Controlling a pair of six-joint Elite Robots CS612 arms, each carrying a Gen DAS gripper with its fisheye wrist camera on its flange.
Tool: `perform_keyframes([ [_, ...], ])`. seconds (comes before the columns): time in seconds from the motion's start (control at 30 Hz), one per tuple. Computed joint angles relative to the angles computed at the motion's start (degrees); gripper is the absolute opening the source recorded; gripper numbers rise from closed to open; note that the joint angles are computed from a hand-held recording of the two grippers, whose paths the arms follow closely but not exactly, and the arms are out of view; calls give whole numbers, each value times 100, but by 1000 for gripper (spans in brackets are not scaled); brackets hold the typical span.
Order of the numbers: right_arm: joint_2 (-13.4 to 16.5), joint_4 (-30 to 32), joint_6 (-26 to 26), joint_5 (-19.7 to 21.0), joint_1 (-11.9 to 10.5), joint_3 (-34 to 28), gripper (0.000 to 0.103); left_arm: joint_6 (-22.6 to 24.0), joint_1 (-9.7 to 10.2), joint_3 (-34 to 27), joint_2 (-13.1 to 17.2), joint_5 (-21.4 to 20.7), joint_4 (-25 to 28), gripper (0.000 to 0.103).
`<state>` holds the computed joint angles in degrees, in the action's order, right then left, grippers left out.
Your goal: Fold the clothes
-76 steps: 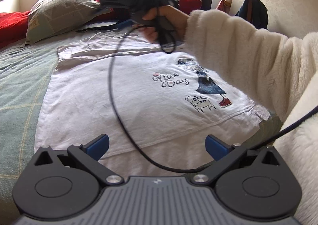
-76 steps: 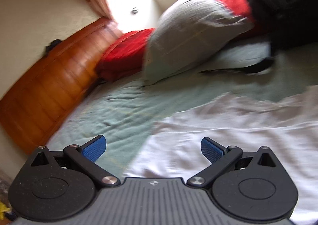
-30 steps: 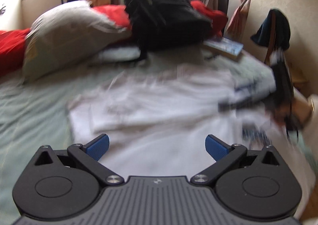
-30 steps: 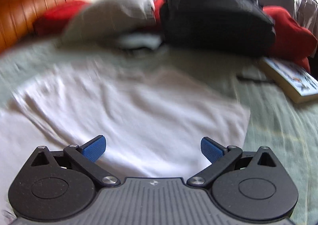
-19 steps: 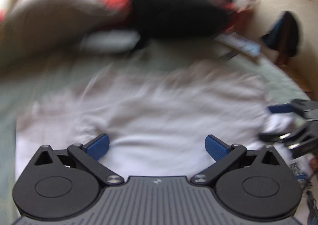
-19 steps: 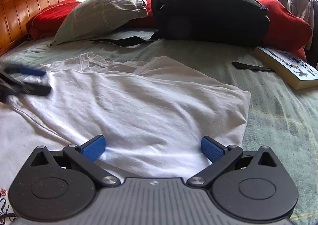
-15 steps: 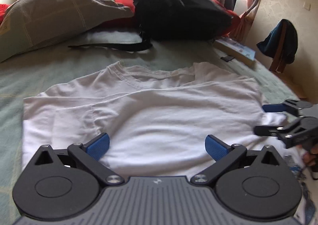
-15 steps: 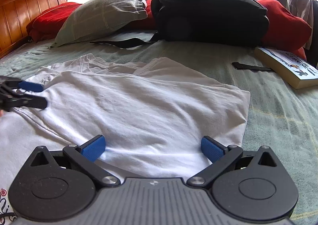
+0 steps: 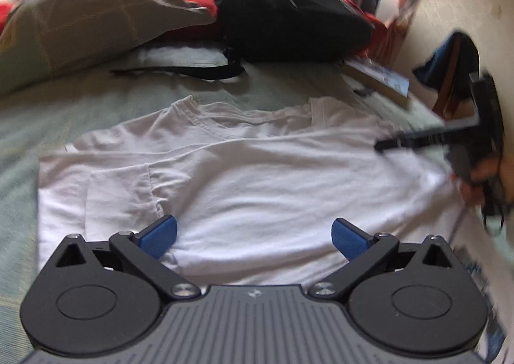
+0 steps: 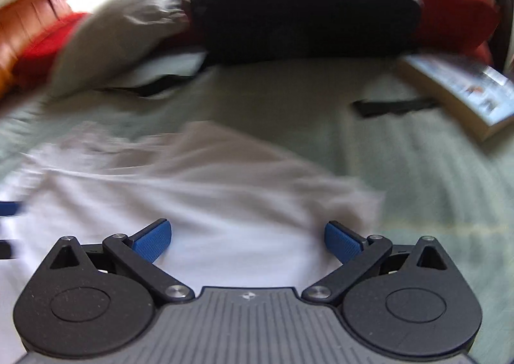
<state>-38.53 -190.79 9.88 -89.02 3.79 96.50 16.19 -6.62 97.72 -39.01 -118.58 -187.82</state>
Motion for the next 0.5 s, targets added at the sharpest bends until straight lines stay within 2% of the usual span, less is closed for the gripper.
perform_keyframes([
  [0.03,-5,-39,126,96,-37,7,103,74,-14,33,-42,104,11,102],
  [0.1,-90,-140,204,37,-25,92,103,57,-7,89,-108,195,-50,102],
  [0.2,-257,-363,30,52,16,291,103,90,82,110,-152,-69,-82,102],
  [0.3,-409,-486,-375,373,56,496,103,308,91,165,-200,139,-53,102],
  [0.37,-464,-543,-574,689,47,565,103,251,107,174,-223,254,57,102],
  [0.5,-393,-311,-230,1269,-16,301,103,48,140,264,-266,447,-85,102],
])
